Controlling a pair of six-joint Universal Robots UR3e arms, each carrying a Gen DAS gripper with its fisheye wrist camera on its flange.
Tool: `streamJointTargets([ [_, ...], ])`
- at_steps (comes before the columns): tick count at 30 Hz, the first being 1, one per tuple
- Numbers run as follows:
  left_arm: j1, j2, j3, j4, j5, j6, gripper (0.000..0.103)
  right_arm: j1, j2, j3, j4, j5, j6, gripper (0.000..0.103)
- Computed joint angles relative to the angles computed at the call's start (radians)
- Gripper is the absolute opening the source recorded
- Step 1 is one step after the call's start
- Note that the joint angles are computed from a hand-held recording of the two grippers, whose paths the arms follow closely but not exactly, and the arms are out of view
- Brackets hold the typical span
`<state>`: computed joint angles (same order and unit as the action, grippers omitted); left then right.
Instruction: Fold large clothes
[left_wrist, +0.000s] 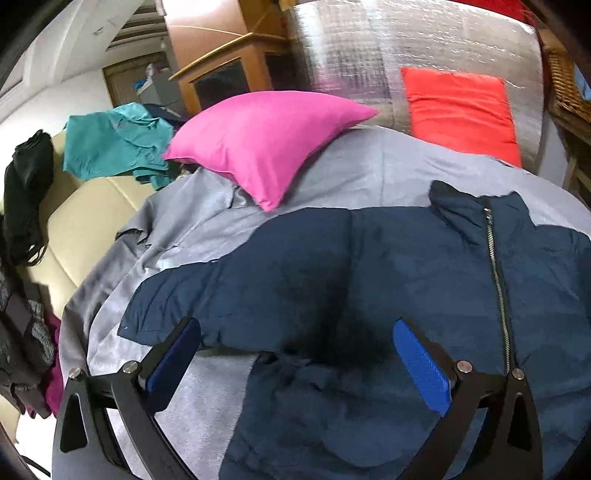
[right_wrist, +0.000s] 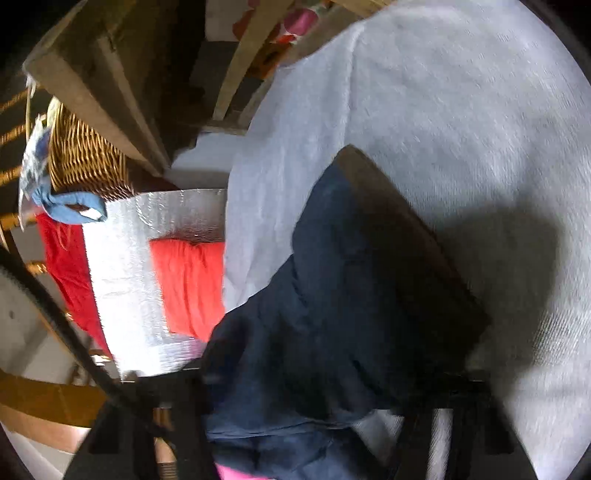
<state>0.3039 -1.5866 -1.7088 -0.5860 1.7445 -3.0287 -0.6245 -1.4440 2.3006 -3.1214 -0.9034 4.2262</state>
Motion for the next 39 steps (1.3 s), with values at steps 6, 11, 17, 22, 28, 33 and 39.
streamJointTargets([
  [6, 0.007, 0.013, -0.017, 0.025, 0.011, 0.008, 0.103, 0.086, -0.039, -0.166, 0.187, -0.220, -0.155, 0.020],
  [11, 0.064, 0.045, -0.013, 0.008, -0.018, -0.017, 0.103, 0.304, -0.066, -0.351, 0.120, -0.447, -0.340, 0.020],
  [17, 0.171, 0.084, -0.014, -0.032, -0.083, -0.039, 0.103, 0.646, 0.044, -0.584, 0.050, -0.586, -0.612, 0.020],
  [22, 0.236, 0.092, -0.018, -0.043, -0.119, -0.025, 0.103, 0.843, 0.225, -0.813, 0.136, -0.540, -0.742, 0.020],
  [28, 0.315, 0.103, 0.003, -0.096, -0.221, -0.001, 0.103, 0.895, 0.391, -1.040, 0.399, -0.348, -0.784, 0.047],
  [33, 0.393, 0.082, 0.070, -0.258, -0.374, 0.021, 0.103, 0.824, 0.367, -0.998, 0.451, -0.179, -0.796, 0.078],
  [39, 0.447, 0.088, 0.080, -0.369, -0.518, 0.020, 0.103, 0.704, 0.254, -0.770, 0.269, -0.153, -0.626, 0.082],
])
